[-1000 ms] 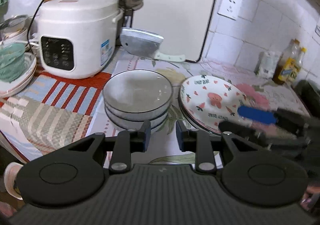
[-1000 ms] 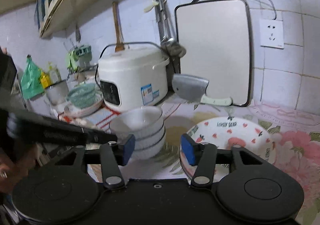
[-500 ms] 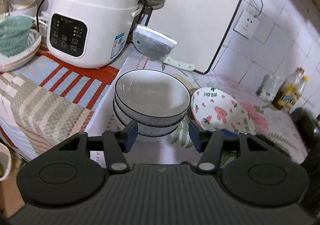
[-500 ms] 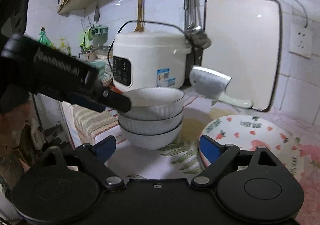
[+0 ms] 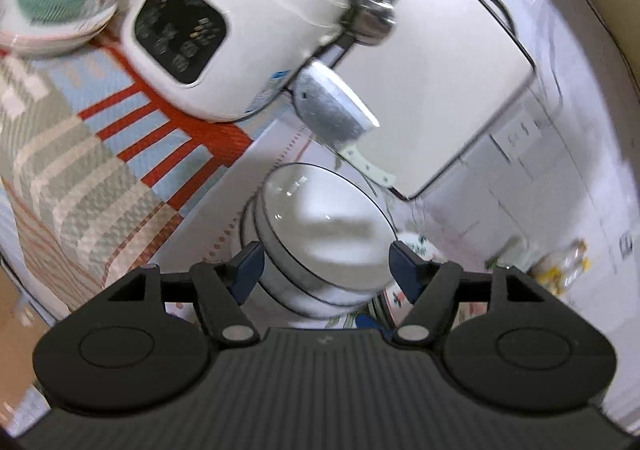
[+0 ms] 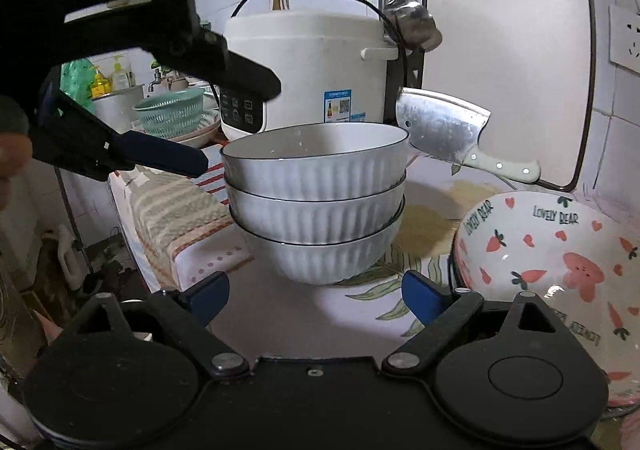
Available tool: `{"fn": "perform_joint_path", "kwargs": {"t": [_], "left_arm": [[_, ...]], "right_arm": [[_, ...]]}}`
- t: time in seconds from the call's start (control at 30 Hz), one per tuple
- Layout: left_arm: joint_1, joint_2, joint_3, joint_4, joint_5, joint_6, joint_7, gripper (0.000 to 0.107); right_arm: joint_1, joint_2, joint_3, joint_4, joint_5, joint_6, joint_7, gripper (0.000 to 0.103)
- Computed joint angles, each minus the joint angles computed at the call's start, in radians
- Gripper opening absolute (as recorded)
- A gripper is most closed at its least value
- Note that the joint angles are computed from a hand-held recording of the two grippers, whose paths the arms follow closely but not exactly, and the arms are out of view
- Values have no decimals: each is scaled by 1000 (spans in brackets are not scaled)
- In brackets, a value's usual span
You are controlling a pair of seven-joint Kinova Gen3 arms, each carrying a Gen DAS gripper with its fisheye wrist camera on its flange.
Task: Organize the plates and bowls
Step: 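Carry the bowl stack with both grippers over the bunny plate stack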
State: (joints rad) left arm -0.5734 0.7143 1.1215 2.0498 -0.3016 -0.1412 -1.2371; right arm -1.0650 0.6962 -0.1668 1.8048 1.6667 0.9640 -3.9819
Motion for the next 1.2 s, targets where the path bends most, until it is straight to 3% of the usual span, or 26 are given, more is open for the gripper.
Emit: {"fn": "perform_joint_path", "kwargs": {"t": [0.33,0.67,0.8,0.97,1.2], "left_arm": [[100,66,-85,-119,142,137,-14,58],[155,55,-146,-162,279,170,-116,56],[216,50,-204,-203,327,209,-158,56],[301,-2,-300,-222,374,236,-216,48],[328,-18,-336,-238,450,268,-298,47]], "right_arm": [[-19,74,50,-99,-38,20,125,98],[7,78,90,-137,-67,-58,250,103],[12,85,99,-136,-43,-71,257,103],[21,80,98,-142,-54,-89,283,103],[41,69,86,-123,-19,-107,267,103]]}}
